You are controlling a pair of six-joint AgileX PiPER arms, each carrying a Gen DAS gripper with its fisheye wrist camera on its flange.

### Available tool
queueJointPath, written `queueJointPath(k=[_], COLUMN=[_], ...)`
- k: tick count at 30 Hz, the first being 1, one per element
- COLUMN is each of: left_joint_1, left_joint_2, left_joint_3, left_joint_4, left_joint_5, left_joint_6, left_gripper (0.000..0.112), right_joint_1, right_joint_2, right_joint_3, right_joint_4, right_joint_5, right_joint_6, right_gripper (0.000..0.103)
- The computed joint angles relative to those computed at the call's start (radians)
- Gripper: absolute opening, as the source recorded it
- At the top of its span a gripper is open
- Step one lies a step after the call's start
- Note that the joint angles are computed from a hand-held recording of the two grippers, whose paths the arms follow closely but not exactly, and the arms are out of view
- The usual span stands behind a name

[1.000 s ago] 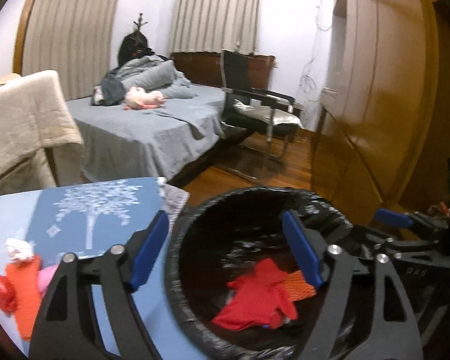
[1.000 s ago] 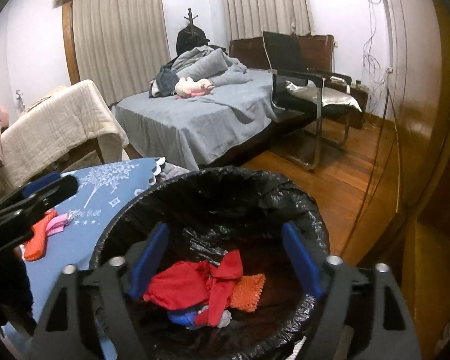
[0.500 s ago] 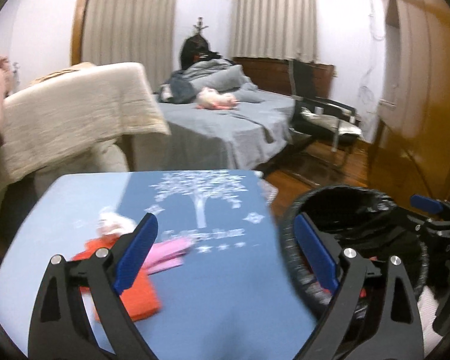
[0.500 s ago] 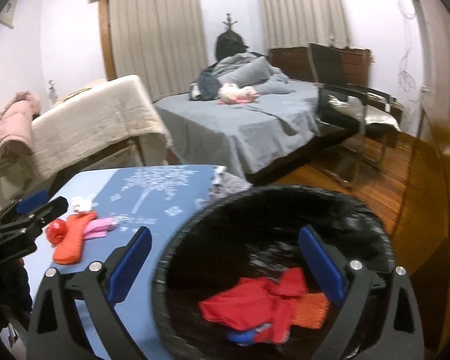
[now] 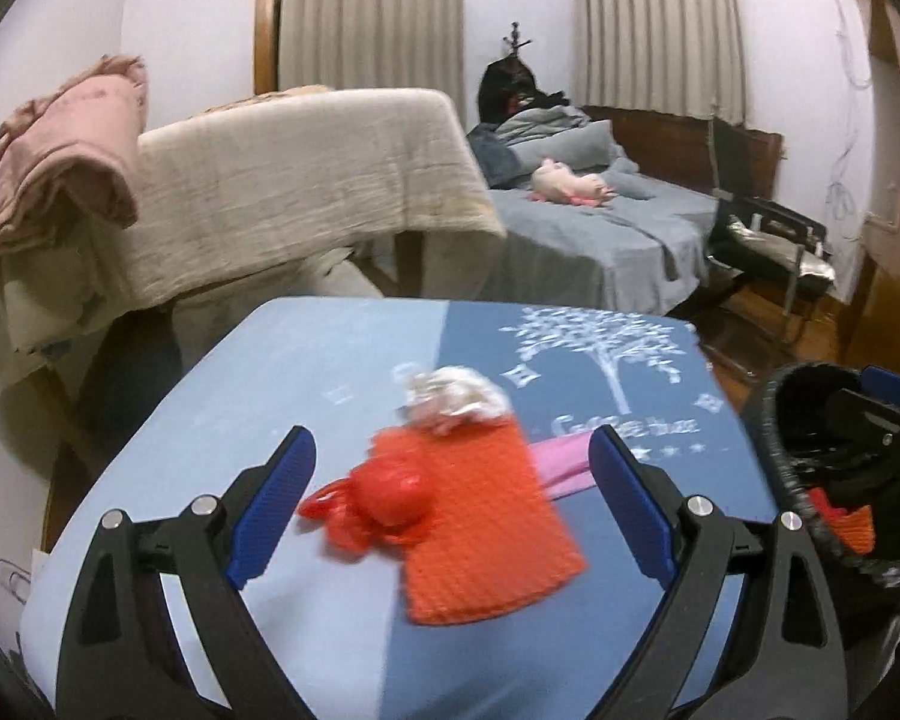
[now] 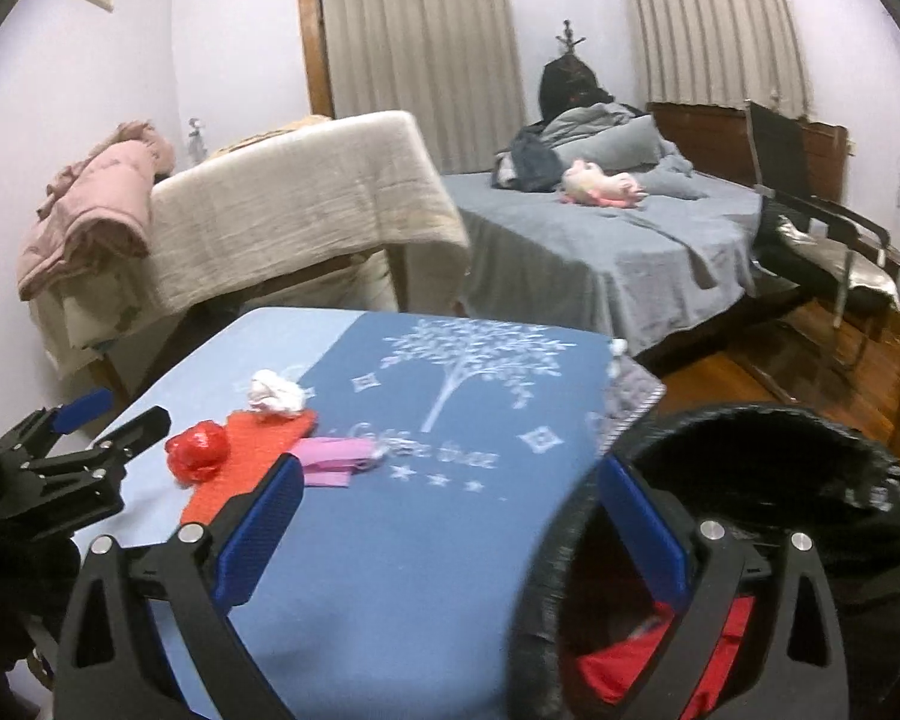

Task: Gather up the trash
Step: 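Return to the table and grasp the red plastic bag with the left gripper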

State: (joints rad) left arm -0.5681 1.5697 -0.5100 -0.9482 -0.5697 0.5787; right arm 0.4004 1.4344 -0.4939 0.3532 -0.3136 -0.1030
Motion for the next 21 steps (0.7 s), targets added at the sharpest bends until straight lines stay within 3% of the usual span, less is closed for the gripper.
queueJointPath(k=[11, 18, 21], left_joint_1=[0.184, 0.269, 0.289], left_joint_2=[0.197, 0.284, 0.302], left_joint_3=[-0.065, -0.166, -0.186], left_joint_4=[0.263, 0.354, 0.413], left_joint_5=[0.040, 0.184, 0.225], left_joint_6=[-0.202, -0.262, -0.305], left_gripper=[0.089, 0.078, 0.067], right_joint_1=[0.064, 0.068, 0.072], right_joint_2=[0.227, 0.307, 0.329], right_joint_3=[-0.128, -0.196, -0.216], right_joint_4=[0.051, 0.054, 0.050], right_joint_5=[-0.049, -0.033, -0.029], right_joint_6=[0.002, -0.001, 0.005], right_gripper=[0.096, 0.096, 0.096])
